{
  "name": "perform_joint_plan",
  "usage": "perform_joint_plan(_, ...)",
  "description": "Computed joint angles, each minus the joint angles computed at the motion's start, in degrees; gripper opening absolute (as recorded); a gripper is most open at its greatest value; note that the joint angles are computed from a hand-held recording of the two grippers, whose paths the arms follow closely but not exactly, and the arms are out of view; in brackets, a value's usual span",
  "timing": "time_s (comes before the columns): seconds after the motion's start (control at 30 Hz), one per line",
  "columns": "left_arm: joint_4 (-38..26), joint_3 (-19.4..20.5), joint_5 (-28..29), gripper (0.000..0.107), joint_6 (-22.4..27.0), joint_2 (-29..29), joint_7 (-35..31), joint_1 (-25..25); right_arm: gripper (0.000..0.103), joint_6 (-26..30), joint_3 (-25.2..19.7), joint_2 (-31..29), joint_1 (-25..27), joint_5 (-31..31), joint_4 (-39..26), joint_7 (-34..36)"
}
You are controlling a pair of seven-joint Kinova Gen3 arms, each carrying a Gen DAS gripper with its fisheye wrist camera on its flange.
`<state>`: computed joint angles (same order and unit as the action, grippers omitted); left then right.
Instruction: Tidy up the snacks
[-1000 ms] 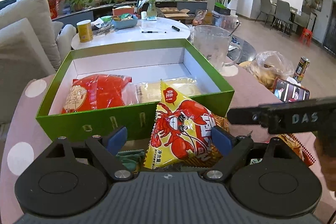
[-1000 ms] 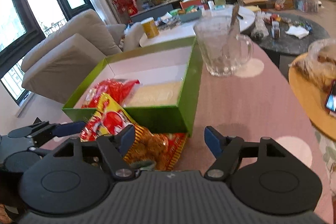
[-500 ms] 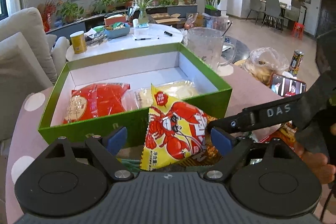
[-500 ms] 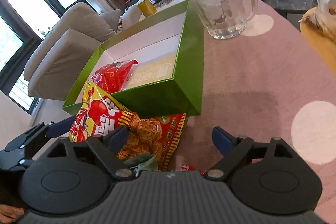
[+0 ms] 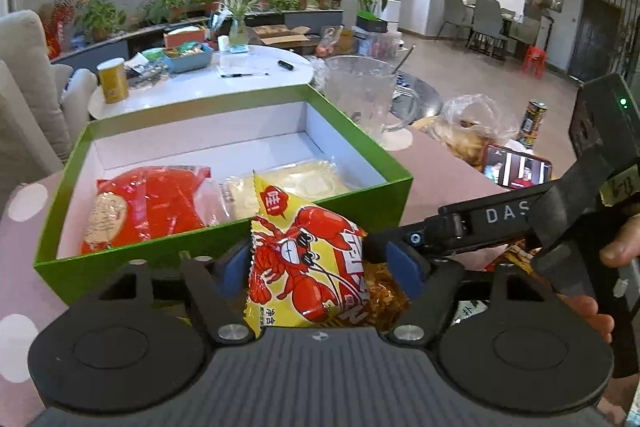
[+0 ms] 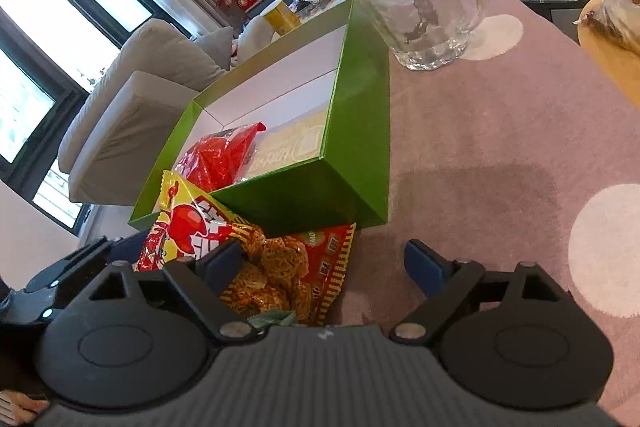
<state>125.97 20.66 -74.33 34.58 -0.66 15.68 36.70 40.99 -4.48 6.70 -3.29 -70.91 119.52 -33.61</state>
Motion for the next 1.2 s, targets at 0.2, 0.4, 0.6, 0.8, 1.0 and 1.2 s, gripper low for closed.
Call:
perform_joint_plan(0.2,-0.3,0.3,2.3,0.061,0.3,0.3,-3.1,0.3,0.047,2.6,0.0,0.6,0.7,-1.0,-0.4,0.1)
perform_joint_plan(0.4,0.6,1.1,4.1,0.061,2.2,-0.5,-2.9,1.9,0.047,0.9,-0.4,-1.5,-1.2,0.2,-0.3,1.3)
perform_joint_plan(0.6,2.1,3.4,8.6,0.063,4.9,-3.3,-2.7,2.8,0.047,1.6,-0.8,-2.3,-2.5,-1.6,-0.2,6.6)
perform_joint_plan(0.8,3.1,7.0,10.2,0.074,10.0,-5.2,0.8,2.2,0.052,-3.3,0.2,-5.2,-3.8,-2.4,1.6,7.1)
perform_joint_plan(1.0,2.8,7.6,7.8,0.074,10.8,-5.1,5.9,1.5,0.060,-1.7,1.1,-4.1,-3.6,2.3,0.3,1.6)
perform_joint_plan(1.2,2.5,7.1,5.7,0.074,9.8,-5.2,5.9,0.7,0.060,-1.5,-0.2,-2.2,-4.0,6.3,-0.9,-1.8)
